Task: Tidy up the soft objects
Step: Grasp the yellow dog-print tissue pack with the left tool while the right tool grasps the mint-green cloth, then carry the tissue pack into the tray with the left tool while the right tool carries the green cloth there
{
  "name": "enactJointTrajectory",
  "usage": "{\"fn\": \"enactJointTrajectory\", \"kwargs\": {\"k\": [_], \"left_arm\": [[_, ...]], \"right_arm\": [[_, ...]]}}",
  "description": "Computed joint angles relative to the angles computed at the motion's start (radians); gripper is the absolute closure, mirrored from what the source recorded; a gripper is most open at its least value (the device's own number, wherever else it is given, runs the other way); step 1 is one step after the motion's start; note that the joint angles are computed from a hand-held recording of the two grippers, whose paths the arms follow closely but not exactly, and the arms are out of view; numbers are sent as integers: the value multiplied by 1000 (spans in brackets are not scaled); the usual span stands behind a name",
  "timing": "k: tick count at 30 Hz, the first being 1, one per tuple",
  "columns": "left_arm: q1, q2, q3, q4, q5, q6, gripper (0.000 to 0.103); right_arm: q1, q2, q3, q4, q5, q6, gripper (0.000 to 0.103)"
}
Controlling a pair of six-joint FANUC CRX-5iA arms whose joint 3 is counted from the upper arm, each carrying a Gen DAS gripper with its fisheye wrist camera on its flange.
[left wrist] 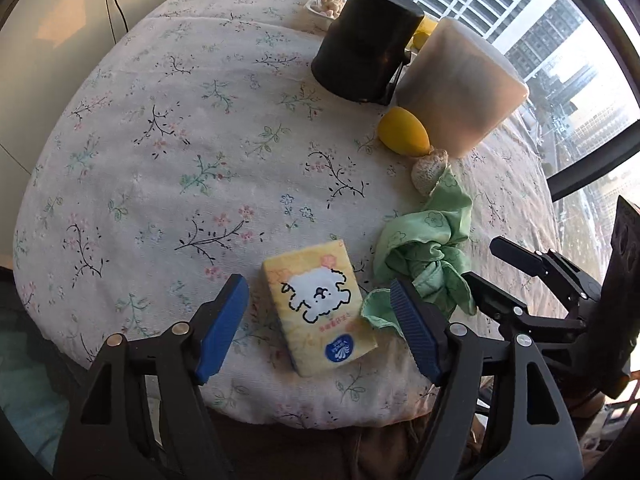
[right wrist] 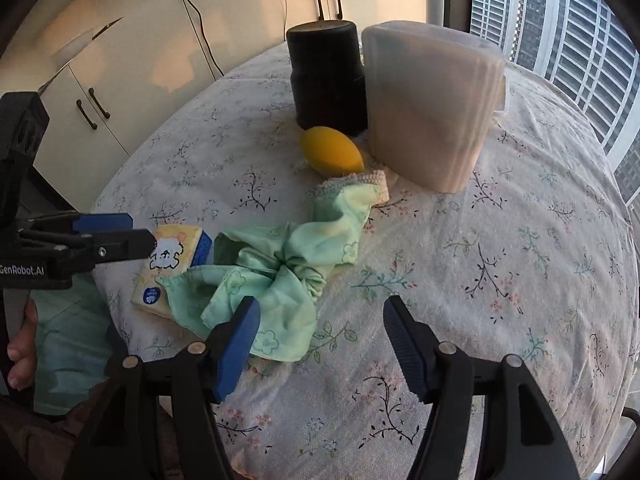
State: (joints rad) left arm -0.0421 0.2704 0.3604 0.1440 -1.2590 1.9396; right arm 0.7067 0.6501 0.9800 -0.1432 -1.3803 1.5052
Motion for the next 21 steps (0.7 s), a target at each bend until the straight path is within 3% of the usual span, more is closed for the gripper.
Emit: {"fn": "enactJointTrajectory", "kwargs": {"k": [3, 5, 8, 11, 15, 17, 18, 21], "left_arm": [[-55, 62, 114, -140, -105, 116, 31], [-67, 90, 144, -167, -144, 144, 31], [-66, 103, 138, -160, -149, 192, 30], [-95, 129, 193, -235, -191, 227, 30], [-106, 112, 171, -270, -165, 261, 33], [-116, 99, 164, -293, -160, 270, 46], [-118, 93, 162, -300, -163, 266, 46], [-114, 71, 132, -282, -125, 253, 47]], "right_arm": [[-3, 15, 20, -27, -7, 4, 32], [2, 20, 19, -23, -1, 12, 32], [6, 31, 26, -28, 8, 22, 32], [13, 49, 47, -31, -3, 39, 32], [13, 73, 73, -42, -16, 29, 33], [-7, 83, 101, -122, -45, 46, 50], [-15, 86, 112, -155, -59, 49, 58], [-16, 56, 66, -161, -25, 44, 63]]}}
